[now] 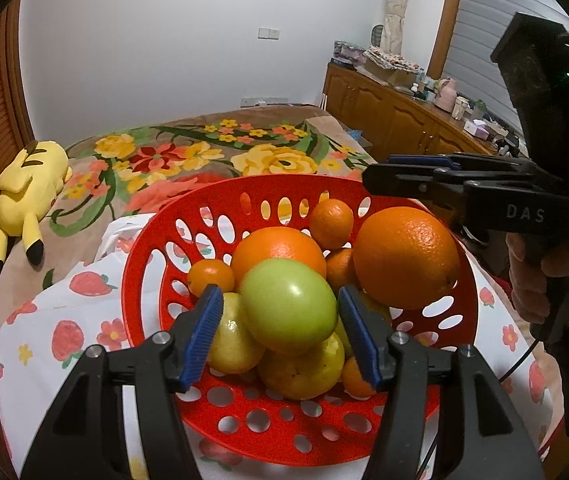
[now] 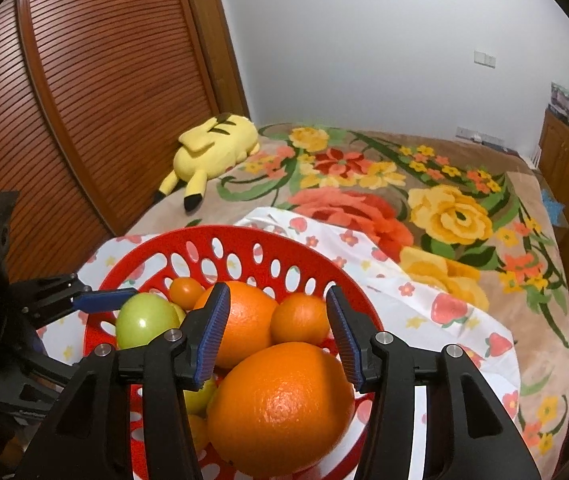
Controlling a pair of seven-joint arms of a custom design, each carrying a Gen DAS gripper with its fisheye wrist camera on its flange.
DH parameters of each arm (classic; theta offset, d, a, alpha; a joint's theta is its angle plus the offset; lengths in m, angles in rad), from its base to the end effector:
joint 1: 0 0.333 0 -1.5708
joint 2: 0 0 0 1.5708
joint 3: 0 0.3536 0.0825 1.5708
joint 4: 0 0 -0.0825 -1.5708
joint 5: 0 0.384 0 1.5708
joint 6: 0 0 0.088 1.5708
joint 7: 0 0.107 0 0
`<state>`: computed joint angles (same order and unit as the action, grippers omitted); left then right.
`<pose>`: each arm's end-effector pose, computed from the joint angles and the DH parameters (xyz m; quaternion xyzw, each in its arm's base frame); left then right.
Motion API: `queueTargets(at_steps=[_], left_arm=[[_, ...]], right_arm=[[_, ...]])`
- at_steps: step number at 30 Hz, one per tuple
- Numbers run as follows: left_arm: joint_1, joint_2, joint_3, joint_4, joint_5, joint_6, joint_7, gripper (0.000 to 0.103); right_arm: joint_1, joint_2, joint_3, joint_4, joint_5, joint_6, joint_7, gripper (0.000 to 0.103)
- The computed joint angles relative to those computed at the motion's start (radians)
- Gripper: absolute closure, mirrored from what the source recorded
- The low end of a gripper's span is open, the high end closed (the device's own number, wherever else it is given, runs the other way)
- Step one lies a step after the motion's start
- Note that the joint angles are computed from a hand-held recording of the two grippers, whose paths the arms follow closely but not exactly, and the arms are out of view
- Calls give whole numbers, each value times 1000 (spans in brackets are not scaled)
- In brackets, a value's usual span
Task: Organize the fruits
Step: 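Lower both fruits into the basket and open both tools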
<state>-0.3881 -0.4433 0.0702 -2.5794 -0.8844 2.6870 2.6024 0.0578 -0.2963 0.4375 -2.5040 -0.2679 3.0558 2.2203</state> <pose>0.4039 -0.1046 0.4955 -0.4135 0.8260 -0.3716 0.0936 0.4020 0.2569 0.5097 -0.6900 0.5994 -0.2020 0.3519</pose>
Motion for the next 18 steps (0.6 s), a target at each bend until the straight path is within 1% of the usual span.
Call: queueTargets(at_steps=[9,14,18], left_arm=[[-11,-56,-1,-34,32,22,-34,43],[-28,-112,12,-64,83,34,-77,43],[-45,-181,28,-101,139,40,-123,43]], right_arm=[[-38,-102,66,-52,3,-2,42,52],[-44,-161,97,-84,38,0,54,51],[-47,-208,126,-106,65,-12,65,51]])
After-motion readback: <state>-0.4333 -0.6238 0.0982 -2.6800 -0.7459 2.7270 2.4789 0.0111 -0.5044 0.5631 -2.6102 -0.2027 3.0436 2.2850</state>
